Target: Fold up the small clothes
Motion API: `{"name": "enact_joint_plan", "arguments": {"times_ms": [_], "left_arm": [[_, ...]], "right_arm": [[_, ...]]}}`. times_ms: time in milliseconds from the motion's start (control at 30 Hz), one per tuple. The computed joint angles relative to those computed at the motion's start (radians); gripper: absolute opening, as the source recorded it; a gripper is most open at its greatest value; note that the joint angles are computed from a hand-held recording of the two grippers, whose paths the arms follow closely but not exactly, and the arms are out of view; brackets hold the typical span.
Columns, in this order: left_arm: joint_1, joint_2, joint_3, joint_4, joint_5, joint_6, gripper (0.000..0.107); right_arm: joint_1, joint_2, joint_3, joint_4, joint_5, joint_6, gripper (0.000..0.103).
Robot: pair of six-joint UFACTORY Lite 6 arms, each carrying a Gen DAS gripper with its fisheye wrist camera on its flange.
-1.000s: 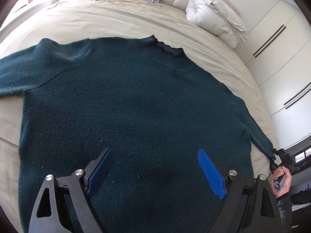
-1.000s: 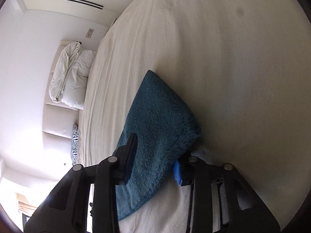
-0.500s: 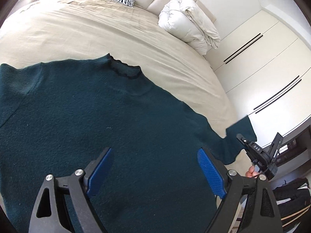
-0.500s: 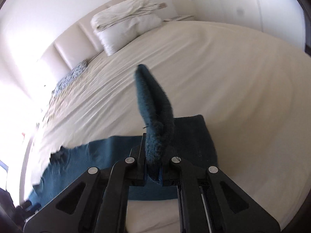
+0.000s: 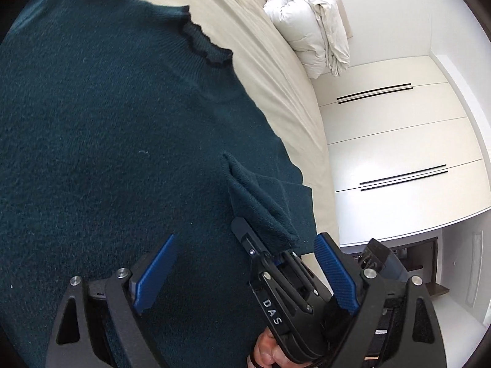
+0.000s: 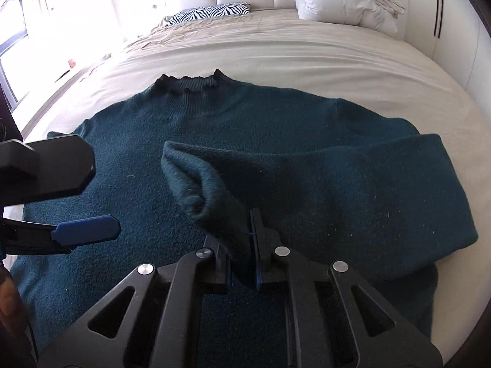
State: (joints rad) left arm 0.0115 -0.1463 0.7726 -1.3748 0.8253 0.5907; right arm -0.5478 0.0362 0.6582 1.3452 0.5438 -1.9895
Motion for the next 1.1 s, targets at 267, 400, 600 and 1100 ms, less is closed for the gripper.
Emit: {"name": "enact_joint_plan", "arguments": {"times_ms": [267, 400, 600, 1100], "left_arm": [[-0.108, 0.22, 0.203, -0.034, -0.053, -0.024, 0.09], [-0.155, 0.268, 0.25, 0.052, -0.094, -0.096, 0.031], [-0.106, 0.207, 0.26, 0.206, -0.11, -0.157, 0.008], [0.325, 0.149, 0.233, 0.4, 0.012, -0.031, 0.008]], "right_arm": [[-0.431, -0.1, -0.135, -0.284, 0.363, -0.03, 0.064], [-0.595, -0.023, -0.047, -0.434, 0.478, 0.038, 0.063], [-0.756, 0.228, 0.274, -0.55, 0.709, 0.193, 0.063], [-0.803, 0.581, 0.862, -0.544, 0.964, 0.522, 0.063]]}}
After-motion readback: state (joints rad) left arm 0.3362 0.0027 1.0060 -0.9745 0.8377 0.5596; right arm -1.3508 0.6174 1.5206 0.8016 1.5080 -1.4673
